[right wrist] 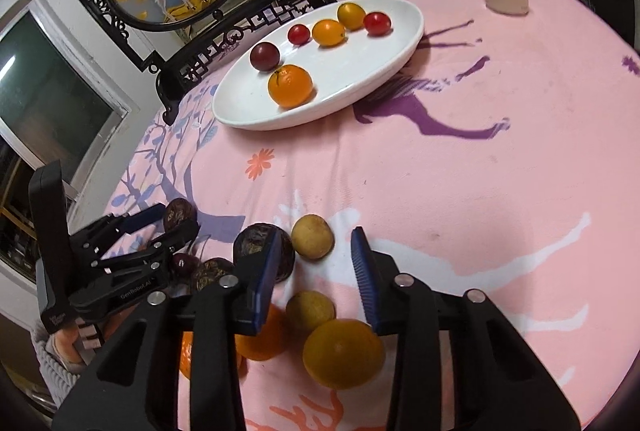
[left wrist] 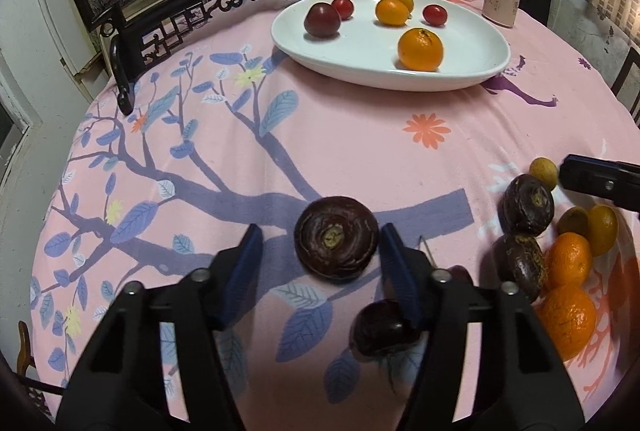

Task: Organize fruits
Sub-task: 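Grasp a small yellow fruit with the right gripper while the left grasps a mangosteen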

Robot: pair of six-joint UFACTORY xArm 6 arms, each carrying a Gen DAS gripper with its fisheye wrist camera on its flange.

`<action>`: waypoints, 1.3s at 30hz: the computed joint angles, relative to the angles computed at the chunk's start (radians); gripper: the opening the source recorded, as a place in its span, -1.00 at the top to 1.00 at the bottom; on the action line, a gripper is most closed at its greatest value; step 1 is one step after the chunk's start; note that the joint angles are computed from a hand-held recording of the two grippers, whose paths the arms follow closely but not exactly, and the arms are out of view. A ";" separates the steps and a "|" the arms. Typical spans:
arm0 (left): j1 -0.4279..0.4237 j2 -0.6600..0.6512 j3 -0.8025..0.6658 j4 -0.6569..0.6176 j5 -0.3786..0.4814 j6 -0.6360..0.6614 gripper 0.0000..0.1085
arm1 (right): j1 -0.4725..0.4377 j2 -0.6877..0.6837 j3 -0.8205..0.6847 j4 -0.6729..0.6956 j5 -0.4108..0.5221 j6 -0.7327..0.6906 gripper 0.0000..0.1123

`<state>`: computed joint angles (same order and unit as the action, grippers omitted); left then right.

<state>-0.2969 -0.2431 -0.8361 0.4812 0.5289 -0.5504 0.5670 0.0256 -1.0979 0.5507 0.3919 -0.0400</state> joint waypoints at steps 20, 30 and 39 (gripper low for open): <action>0.011 0.029 -0.082 -0.010 -0.049 -0.019 0.25 | -0.021 -0.012 -0.008 0.126 -0.034 -0.064 0.82; -0.001 0.049 -0.096 -0.046 -0.064 0.032 0.25 | -0.014 0.009 -0.033 0.027 0.047 -0.032 0.80; 0.003 0.046 -0.089 -0.035 -0.060 0.015 0.25 | -0.011 0.028 -0.032 0.060 0.042 -0.045 0.59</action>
<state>-0.2936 -0.1968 -0.9249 0.4463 0.4687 -0.5354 0.5559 0.0533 -1.1294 0.6110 0.4338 -0.0850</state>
